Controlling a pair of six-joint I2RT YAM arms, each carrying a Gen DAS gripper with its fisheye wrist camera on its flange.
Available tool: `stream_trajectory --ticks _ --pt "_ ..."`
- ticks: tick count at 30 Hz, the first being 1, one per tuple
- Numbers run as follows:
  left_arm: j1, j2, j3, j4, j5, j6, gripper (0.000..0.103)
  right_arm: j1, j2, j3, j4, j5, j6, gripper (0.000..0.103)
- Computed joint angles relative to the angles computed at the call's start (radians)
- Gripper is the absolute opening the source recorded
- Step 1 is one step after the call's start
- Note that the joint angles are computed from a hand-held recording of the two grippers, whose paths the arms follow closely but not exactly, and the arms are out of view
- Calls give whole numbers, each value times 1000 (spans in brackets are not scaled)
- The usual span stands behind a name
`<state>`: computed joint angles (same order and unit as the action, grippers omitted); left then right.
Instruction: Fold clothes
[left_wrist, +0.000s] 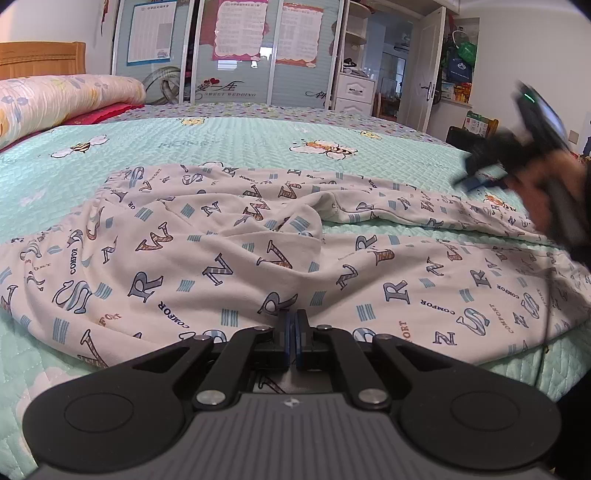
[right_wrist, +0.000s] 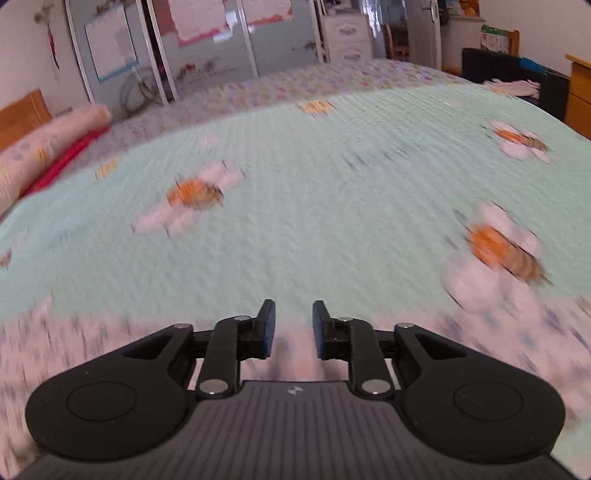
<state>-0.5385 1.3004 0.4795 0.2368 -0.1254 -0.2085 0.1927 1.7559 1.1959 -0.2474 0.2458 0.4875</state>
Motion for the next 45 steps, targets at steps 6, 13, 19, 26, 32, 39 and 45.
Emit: stream_trajectory --ticks 6,13,19,26,32,39,45 --pt "-19 -1 8 -17 -30 1 2 -195 20 -82 153 -76 -7 1" --pt "-29 3 14 -26 -49 -19 2 -274 -183 -173 -41 -132 55 28" --pt "-31 -53 53 -138 -44 -53 2 -311 -207 -225 62 13 56 3" --pt "79 -185 82 -228 -81 8 6 218 -407 -310 44 -193 -20 18" --pt "287 -128 137 -370 -48 -13 6 622 -110 -166 125 -60 -43 24" --pt "412 -454 -35 -404 63 -62 16 687 -204 -218 8 9 46 30" --pt "757 -223 66 -391 401 -269 21 724 -247 -279 43 47 171 30"
